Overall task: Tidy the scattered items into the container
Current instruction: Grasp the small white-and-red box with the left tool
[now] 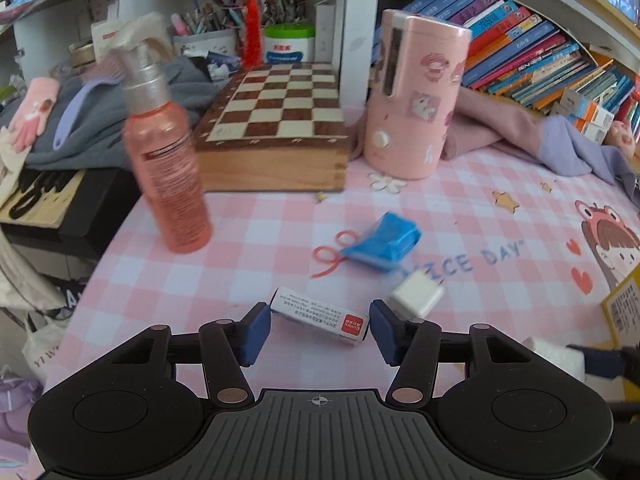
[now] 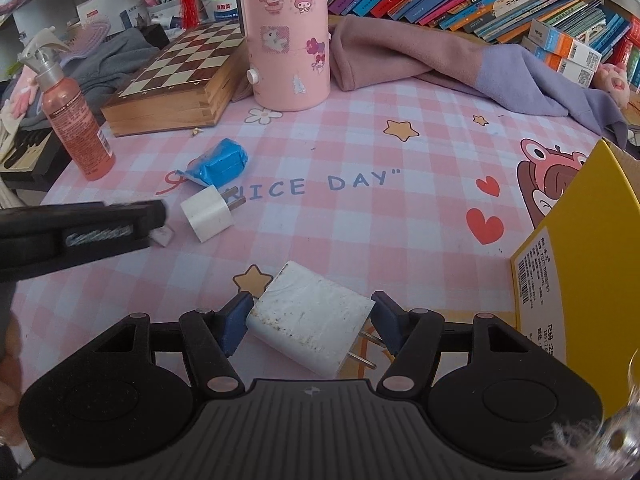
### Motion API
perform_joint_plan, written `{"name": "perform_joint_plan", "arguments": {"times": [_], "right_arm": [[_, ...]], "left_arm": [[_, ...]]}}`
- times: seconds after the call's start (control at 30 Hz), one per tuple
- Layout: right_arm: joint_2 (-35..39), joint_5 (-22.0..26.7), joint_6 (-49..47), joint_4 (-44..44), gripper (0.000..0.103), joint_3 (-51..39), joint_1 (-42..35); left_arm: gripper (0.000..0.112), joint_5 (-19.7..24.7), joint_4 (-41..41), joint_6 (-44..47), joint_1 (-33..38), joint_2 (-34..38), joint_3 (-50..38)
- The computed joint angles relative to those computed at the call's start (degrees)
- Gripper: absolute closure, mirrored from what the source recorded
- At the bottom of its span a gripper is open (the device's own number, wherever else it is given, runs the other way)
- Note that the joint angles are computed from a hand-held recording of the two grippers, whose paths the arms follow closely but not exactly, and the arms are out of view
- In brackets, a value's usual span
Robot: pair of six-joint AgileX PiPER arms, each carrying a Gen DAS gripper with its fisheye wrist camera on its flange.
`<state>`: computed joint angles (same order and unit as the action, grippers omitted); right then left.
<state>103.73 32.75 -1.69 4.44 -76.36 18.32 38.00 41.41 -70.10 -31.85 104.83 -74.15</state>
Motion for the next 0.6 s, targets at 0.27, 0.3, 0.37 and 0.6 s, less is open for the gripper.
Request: {"name": "perform_joint_plan", "arguments": {"times": [0.27, 0.3, 0.37, 0.6], "right_arm": [[0.14, 0.65, -3.19, 3.05, 0.041, -0.25, -0.73], [0.18, 0.76, -3.51, 3.34, 0.041, -0.3, -0.94], [0.22, 0.95, -3.82, 3.75, 0.04, -0.35, -1.31], [0.47, 1.54, -5.72, 5.95, 0.041, -0.38, -2.13]], "left_arm": [[0.049, -0.26, -2.55, 6.71, 0.76, -0.04, 0.53], [0.045, -0.57, -4.35, 9.21, 1.19, 0.06, 0.46], [0.04, -0.33, -4.95, 12.26, 1.18, 0.33, 0.59], [0.039, -0.96, -0.9, 17.95, 0.42, 0.63, 1.92]]}}
